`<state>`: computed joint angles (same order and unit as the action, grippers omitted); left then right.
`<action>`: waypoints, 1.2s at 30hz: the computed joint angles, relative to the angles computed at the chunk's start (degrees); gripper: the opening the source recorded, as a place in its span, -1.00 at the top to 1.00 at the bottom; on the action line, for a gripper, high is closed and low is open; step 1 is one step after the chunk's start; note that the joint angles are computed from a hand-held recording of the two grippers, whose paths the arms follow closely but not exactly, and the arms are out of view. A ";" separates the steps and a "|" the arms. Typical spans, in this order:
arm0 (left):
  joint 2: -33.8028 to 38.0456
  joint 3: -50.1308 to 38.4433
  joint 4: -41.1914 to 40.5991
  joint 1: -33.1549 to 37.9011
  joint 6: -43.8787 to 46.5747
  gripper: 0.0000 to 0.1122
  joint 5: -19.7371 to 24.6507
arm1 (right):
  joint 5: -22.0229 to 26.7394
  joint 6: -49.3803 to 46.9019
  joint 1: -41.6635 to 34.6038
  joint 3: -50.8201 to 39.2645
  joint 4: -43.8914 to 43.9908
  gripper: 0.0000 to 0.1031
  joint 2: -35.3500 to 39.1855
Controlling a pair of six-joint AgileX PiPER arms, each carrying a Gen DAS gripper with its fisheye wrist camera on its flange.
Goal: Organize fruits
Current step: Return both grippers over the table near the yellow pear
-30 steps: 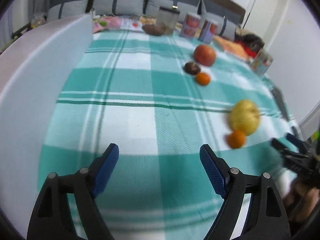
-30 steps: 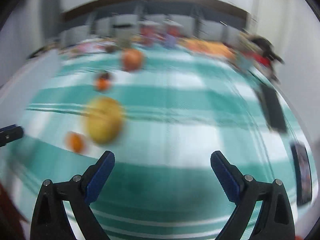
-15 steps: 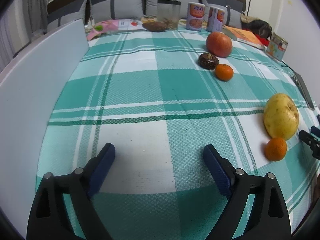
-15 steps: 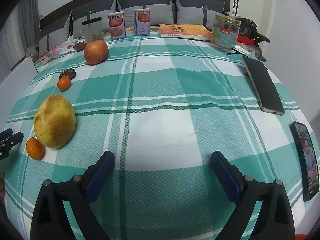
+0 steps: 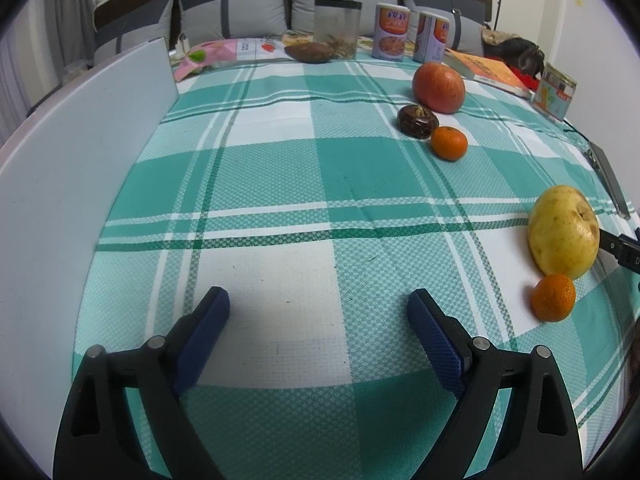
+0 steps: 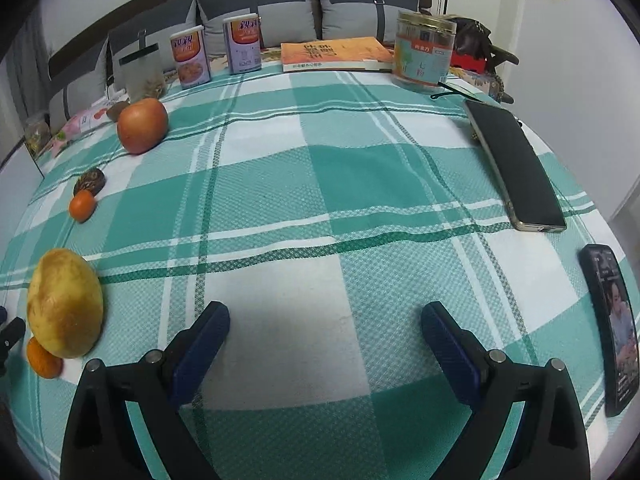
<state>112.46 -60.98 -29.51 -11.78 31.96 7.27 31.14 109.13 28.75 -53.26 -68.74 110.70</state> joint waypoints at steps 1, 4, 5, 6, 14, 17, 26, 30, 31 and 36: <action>0.00 0.00 0.00 0.00 0.00 -0.64 0.00 | -0.33 -0.65 -0.14 -0.17 0.33 -0.89 0.18; -0.02 0.03 -0.02 0.00 0.00 -0.64 -0.01 | -1.63 -1.72 -0.76 -0.35 0.86 -0.98 0.34; -0.02 0.03 -0.02 0.00 0.00 -0.64 -0.01 | -1.68 -1.72 -0.78 -0.36 0.86 -0.99 0.37; -0.02 0.03 -0.02 0.00 0.00 -0.64 -0.01 | -1.61 -1.79 -0.74 -0.41 0.93 -0.99 0.38; -0.02 0.02 -0.03 0.02 -0.03 -0.64 0.00 | -1.52 -1.87 -0.73 -0.54 1.00 -0.99 0.50; -0.02 0.02 -0.03 0.02 -0.03 -0.65 0.00 | -1.60 -1.86 -0.78 -0.50 0.97 -0.99 0.45; 0.01 -0.04 0.30 -0.01 -0.43 -0.65 0.01 | -1.65 -1.83 -0.82 -0.46 0.88 -0.99 0.44; 0.00 -0.04 0.42 0.01 -0.53 -0.65 0.02 | -1.68 -1.86 -0.84 -0.43 0.87 -0.99 0.42; 0.00 -0.06 0.41 0.00 -0.56 -0.65 0.03 | -1.68 -1.88 -0.86 -0.45 0.88 -0.99 0.43; -0.04 -0.02 0.10 0.02 -0.27 -0.65 0.05 | -1.71 -1.91 -0.87 -0.49 0.89 -0.99 0.46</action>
